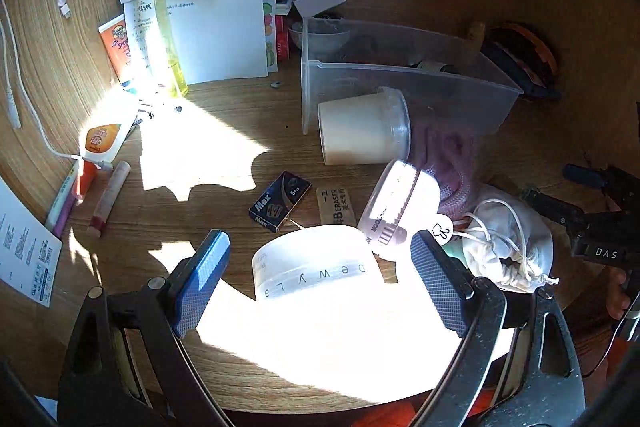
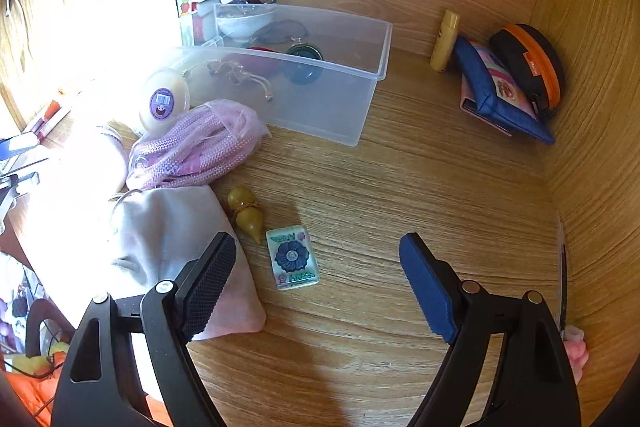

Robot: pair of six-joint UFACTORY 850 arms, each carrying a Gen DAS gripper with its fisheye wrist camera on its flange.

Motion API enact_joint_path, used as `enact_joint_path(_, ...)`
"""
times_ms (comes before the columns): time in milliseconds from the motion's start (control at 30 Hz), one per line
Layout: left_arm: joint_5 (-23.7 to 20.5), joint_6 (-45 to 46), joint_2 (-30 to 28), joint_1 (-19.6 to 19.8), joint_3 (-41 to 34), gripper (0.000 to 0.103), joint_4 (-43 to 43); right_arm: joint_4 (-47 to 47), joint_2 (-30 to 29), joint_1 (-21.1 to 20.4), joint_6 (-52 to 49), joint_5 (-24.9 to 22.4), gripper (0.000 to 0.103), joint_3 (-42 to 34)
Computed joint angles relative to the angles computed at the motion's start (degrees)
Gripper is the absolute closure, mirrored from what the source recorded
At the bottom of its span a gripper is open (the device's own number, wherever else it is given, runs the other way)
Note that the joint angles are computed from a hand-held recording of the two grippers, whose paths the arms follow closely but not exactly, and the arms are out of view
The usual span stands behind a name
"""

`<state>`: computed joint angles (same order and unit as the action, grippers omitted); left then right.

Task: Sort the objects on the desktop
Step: 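Grasp the white round container with the left tool while the right tool grasps the blue-flower card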

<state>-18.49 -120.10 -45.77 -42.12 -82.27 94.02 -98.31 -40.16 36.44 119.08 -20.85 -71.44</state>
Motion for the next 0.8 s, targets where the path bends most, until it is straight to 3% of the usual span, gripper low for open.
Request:
enact_joint_path(167, -0.51, -5.44, -1.16, -0.36, -0.08, 0.010, 1.20, -3.15, -0.19, -1.50, 3.24, 4.43, 0.023, 0.20)
enact_joint_path(300, 1.96, -11.15, -1.79, 0.12, -0.31, 0.010, 5.22, -2.79, -0.09, -2.22, 3.33, 4.92, 0.027, 0.60)
enact_joint_path(400, 1.09, -7.93, -2.61, 0.15, -1.13, 0.010, 1.81, -0.35, -0.36, -2.55, 0.14, 5.65, 0.034, 0.44)
enact_joint_path(633, -0.91, -12.82, -2.88, 0.23, -0.95, 0.011, 4.83, 1.21, -2.00, -2.55, -3.60, 7.30, 0.056, -1.47)
enact_joint_path(700, -1.42, -14.40, -2.70, 0.12, -0.67, 0.016, 6.28, 0.67, -2.17, -2.57, -3.74, 8.05, 0.069, -1.89)
enact_joint_path(767, -2.18, -14.11, -2.62, 0.00, -0.72, 0.034, 6.24, 0.37, -2.35, -2.52, -3.78, 8.34, 0.077, -2.17)
enact_joint_path(800, -2.82, -13.06, -2.65, -0.14, -0.87, 0.035, 5.26, 0.25, -2.35, -2.51, -3.72, 8.36, 0.081, -2.16)
